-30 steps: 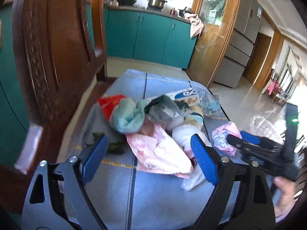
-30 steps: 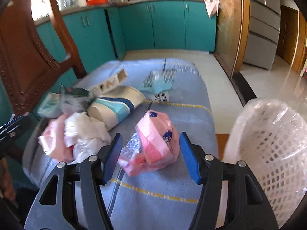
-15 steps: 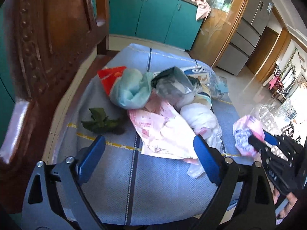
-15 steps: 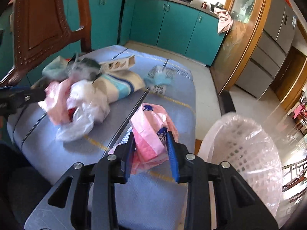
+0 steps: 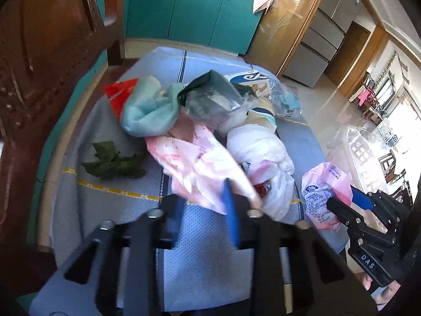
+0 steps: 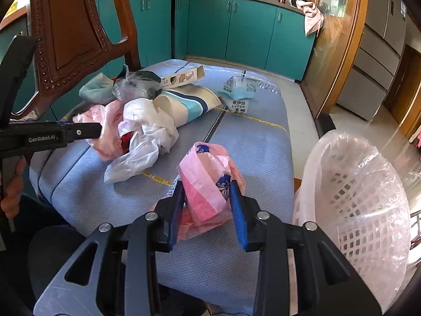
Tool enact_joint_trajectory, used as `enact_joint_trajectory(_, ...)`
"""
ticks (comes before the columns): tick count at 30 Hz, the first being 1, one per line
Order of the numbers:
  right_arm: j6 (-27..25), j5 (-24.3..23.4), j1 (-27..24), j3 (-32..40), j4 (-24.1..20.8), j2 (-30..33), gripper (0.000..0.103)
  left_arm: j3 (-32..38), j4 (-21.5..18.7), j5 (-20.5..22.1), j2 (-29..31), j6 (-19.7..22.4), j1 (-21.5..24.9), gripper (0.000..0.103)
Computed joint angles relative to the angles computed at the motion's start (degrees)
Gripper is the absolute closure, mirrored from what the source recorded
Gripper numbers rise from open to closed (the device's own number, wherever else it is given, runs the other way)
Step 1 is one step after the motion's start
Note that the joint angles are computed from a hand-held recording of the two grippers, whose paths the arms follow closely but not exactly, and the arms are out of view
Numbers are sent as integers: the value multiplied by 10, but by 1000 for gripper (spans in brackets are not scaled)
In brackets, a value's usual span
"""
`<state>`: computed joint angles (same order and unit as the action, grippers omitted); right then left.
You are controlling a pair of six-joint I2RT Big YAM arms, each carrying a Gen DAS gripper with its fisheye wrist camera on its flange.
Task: Collect trash
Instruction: 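Grasp the pink printed paper with the left gripper while the right holds the pink bag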
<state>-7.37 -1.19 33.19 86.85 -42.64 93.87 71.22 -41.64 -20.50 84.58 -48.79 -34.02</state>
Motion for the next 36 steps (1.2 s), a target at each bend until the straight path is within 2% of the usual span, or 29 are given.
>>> enact_joint_trajectory(5,-1,0,-2,-8,-5,-13,68,-10,-19,-13,-24,-26,-34,92)
enact_joint_trajectory(7,-1,0,-3,-9,-6,-15,68,-9,-39,-12,-25,-28,-46,92)
enact_joint_trajectory(8,2,-5,-3,-9,-7,-15,67,-3,-62,-18,-22,-35,-52,92)
enact_joint_trajectory(9,4,-8,-4,-8,-8,-13,65,5,-87,-30,-18,-43,-55,84)
enact_joint_trajectory(10,7,-9,-3,-7,-8,-12,65,13,-110,-43,-13,-50,-59,59)
enact_joint_trajectory(12,12,-10,-3,-8,-6,-12,58,20,-142,-73,-10,-70,-61,27)
enact_joint_trajectory(15,18,-13,-3,-16,4,-20,43,6,-130,-68,-27,-90,-49,20)
enact_joint_trajectory(19,26,-22,-10,-22,13,-29,38,8,-120,-70,-25,-85,-28,14)
enact_joint_trajectory(23,32,-22,-14,-22,14,-31,37,41,-129,-62,15,-40,-14,13)
enact_joint_trajectory(26,29,-20,-15,-25,14,-35,37,58,-142,-45,42,-25,-4,13)
enact_joint_trajectory(27,29,-21,-16,-26,14,-36,36,56,-134,-34,43,-22,-1,14)
enact_joint_trajectory(29,29,-23,-18,-30,13,-37,35,49,-121,-21,42,-21,4,22)
enact_joint_trajectory(30,30,-24,-18,-31,13,-37,35,48,-121,-15,43,-23,6,35)
enact_joint_trajectory(32,33,-26,-18,-32,12,-36,35,48,-122,-6,46,-23,9,40)
enact_joint_trajectory(33,33,-27,-19,-32,12,-36,35,46,-119,-11,44,-17,7,47)
enact_joint_trajectory(36,34,-28,-18,-35,11,-35,35,43,-112,-20,41,-6,0,57)
